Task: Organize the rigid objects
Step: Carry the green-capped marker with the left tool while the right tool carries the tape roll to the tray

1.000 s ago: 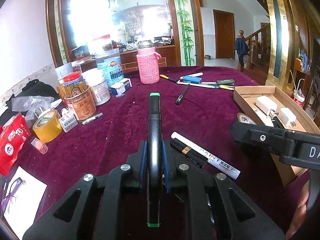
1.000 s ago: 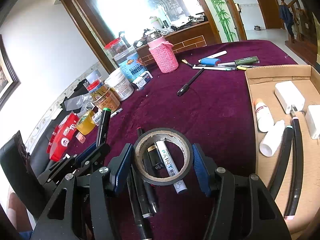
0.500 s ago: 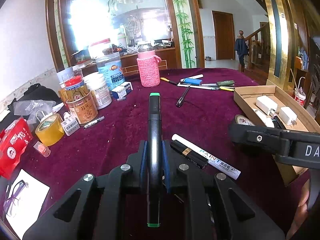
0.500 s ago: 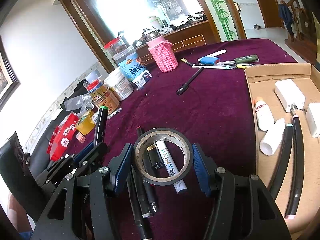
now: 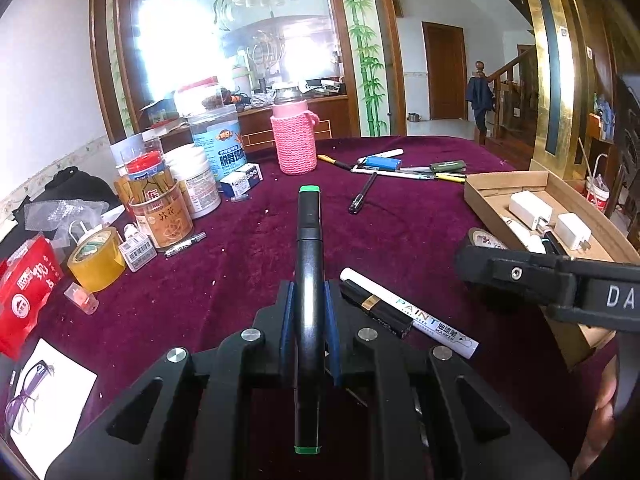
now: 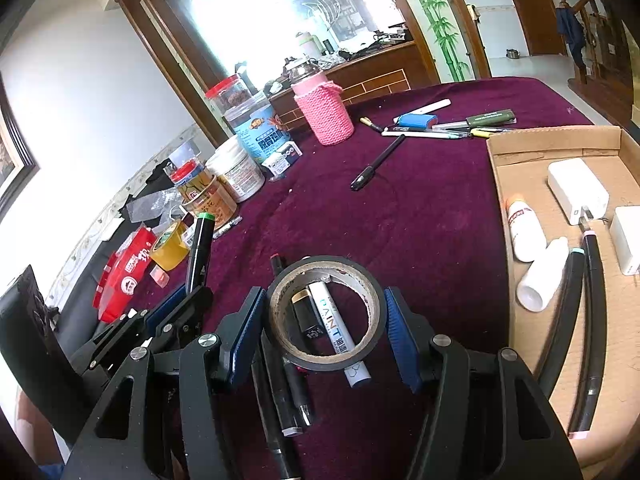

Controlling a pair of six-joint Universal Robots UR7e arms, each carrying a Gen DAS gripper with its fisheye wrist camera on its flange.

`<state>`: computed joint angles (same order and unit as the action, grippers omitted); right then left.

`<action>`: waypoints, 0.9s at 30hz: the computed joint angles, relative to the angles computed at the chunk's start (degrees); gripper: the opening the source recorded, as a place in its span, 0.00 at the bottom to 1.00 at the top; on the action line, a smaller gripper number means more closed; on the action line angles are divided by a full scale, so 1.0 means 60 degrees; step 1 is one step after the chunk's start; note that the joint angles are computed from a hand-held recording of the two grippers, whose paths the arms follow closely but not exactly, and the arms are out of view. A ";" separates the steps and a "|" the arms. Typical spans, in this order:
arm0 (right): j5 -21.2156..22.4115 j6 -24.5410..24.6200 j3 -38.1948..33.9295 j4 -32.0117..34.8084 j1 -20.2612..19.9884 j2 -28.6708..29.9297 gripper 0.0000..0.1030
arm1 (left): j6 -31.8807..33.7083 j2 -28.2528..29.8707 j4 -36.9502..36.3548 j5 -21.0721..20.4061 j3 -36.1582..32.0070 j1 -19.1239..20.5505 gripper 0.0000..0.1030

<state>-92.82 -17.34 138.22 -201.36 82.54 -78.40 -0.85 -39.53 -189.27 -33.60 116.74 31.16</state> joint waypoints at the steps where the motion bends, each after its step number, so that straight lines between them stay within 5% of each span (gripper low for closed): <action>1: 0.0033 0.0036 0.0019 -0.0038 -0.0037 -0.0037 0.52 | -0.0002 -0.0032 -0.0020 -0.0083 0.0014 0.0009 0.12; 12: 0.0866 0.0753 0.0795 -0.0500 -0.1059 -0.1761 0.52 | -0.0609 -0.0601 0.1401 -0.1428 -0.0216 -0.0227 0.12; 27: -0.0814 0.1038 0.1197 -0.0477 -0.2416 -0.3341 0.52 | -0.1720 0.1068 0.3977 -0.4848 -0.2615 -0.0775 0.12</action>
<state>-97.70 -11.11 145.40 -204.22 68.04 -98.44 -11.17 -33.13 -165.41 -62.69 101.05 26.52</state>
